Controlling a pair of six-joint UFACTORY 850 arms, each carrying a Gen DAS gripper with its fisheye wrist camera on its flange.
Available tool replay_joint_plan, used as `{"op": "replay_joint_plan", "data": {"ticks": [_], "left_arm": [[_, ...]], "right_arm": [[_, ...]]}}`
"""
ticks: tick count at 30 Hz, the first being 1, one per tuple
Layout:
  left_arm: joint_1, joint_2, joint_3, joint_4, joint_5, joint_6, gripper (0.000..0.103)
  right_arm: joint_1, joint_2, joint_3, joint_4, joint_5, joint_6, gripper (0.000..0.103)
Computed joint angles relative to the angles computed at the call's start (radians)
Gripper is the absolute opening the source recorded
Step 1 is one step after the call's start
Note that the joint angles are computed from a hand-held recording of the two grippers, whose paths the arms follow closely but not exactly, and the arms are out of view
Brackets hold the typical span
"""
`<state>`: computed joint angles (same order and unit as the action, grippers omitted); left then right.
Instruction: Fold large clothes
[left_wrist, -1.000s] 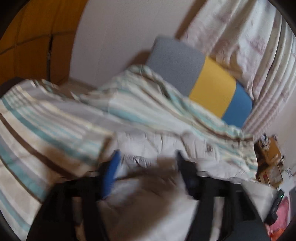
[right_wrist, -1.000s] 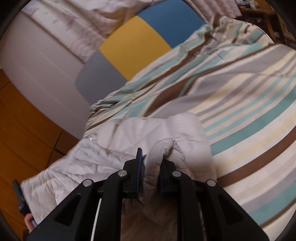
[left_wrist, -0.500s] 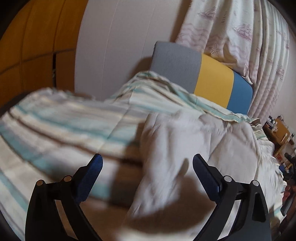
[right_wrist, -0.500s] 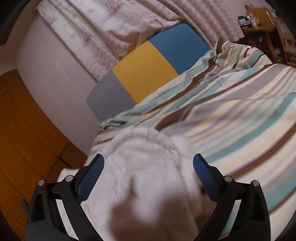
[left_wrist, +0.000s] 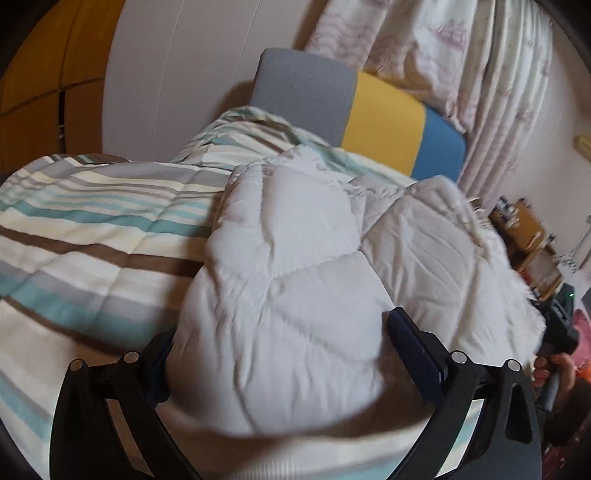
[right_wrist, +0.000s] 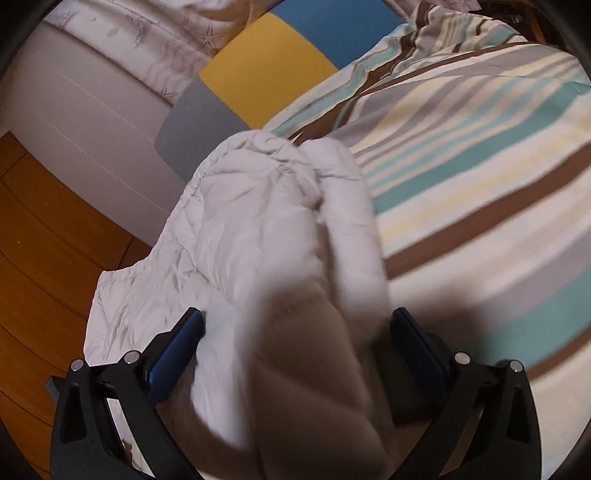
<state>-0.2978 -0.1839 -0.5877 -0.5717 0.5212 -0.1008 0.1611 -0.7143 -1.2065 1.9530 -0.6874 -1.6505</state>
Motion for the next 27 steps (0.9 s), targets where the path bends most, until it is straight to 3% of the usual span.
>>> {"op": "replay_joint_plan", "data": {"ticks": [4,6,9,12,14,17,27], "left_arm": [[0.041,-0.073,-0.081,-0.007,-0.094,0.009,0.1],[0.06,-0.103,-0.105,0.067,-0.123,-0.059,0.1],[0.067,-0.118,-0.108,0.153,-0.133,-0.149,0.088],[0.062,-0.105,-0.093,0.219,-0.142,-0.2,0.069],[0.068,-0.087,-0.072,0.335,-0.143,-0.313,0.056],[0.054,-0.063,-0.046,0.383,-0.148,-0.346,0.049],[-0.068,0.029,0.076,0.373,-0.099,-0.42,0.048]], "right_arm": [[0.023,-0.01,-0.028,-0.017,0.059,-0.023,0.091],[0.026,-0.011,-0.026,-0.008,0.066,-0.034,0.077],[0.016,-0.006,-0.007,-0.012,0.031,-0.025,0.059],[0.003,0.004,0.017,-0.021,-0.018,-0.029,0.048],[-0.004,0.013,0.035,-0.025,-0.039,-0.03,0.045],[-0.009,0.034,0.062,-0.03,-0.058,-0.024,0.042],[-0.069,0.126,0.204,-0.074,-0.101,-0.056,0.041]]}}
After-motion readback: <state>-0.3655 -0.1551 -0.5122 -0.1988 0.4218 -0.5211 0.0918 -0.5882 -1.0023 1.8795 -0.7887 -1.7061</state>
